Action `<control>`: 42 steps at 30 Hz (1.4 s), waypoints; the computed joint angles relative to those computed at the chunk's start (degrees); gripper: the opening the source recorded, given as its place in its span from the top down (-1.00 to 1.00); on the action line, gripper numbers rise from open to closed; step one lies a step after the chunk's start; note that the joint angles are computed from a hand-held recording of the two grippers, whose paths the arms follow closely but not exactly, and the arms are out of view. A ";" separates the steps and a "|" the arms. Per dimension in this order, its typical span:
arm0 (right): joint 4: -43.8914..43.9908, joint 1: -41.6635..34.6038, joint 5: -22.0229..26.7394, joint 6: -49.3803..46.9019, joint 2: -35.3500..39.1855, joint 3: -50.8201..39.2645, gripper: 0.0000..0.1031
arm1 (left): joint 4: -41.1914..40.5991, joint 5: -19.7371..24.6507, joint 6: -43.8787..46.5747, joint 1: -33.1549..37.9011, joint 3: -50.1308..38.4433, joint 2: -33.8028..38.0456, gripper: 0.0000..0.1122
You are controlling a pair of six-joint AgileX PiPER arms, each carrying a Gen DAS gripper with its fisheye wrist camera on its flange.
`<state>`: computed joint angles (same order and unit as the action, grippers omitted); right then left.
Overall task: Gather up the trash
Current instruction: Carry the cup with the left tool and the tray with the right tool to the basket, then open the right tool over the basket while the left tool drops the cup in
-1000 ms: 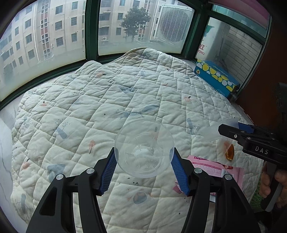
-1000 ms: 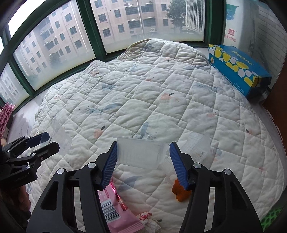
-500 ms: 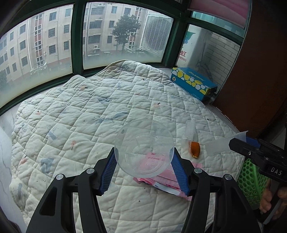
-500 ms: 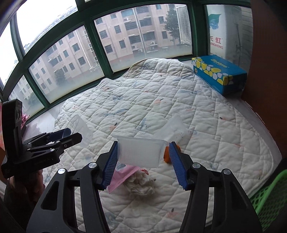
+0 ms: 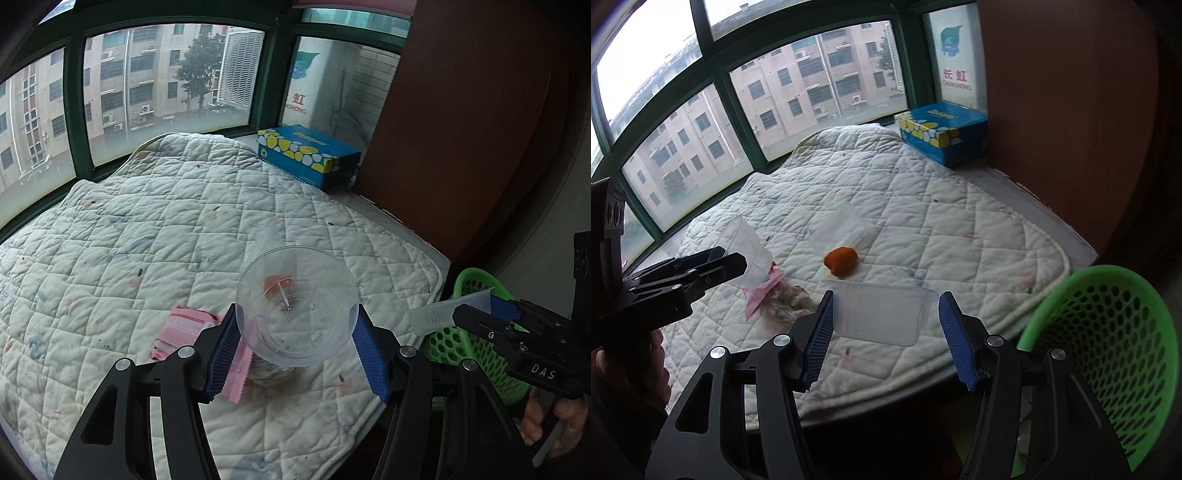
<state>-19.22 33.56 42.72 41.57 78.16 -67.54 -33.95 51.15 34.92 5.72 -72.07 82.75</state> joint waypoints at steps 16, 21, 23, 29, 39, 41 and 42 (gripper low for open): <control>4.00 -23.34 7.10 -8.72 -22.81 16.60 -0.11 | 7.37 -2.25 -11.19 -20.51 -4.52 1.31 -0.03; 9.15 -33.00 7.43 -15.71 -26.78 18.88 -0.11 | 9.83 -2.22 -14.33 -25.62 -7.31 3.51 -0.03; 10.89 -35.76 7.70 -18.17 -28.08 19.26 -0.11 | 10.62 -2.25 -15.18 -27.31 -7.84 4.04 -0.03; 14.62 -42.12 9.03 -24.48 -31.67 20.34 -0.19 | 13.54 -2.18 -18.08 -32.55 -9.93 6.27 -0.03; 20.83 -50.40 10.88 -32.45 -35.20 21.16 -0.42 | 17.30 -1.90 -23.02 -40.29 -12.84 10.31 -0.05; 20.64 -50.68 11.14 -32.33 -35.89 21.09 -0.45 | 18.29 -1.81 -24.13 -41.72 -13.81 11.46 -0.05; 19.48 -49.57 11.24 -30.76 -36.26 21.09 -0.49 | 18.73 -1.69 -24.73 -42.35 -14.34 12.02 -0.05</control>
<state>0.26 -16.01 53.96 10.81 41.90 -46.45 -15.22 49.46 10.19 -36.63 -86.42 94.77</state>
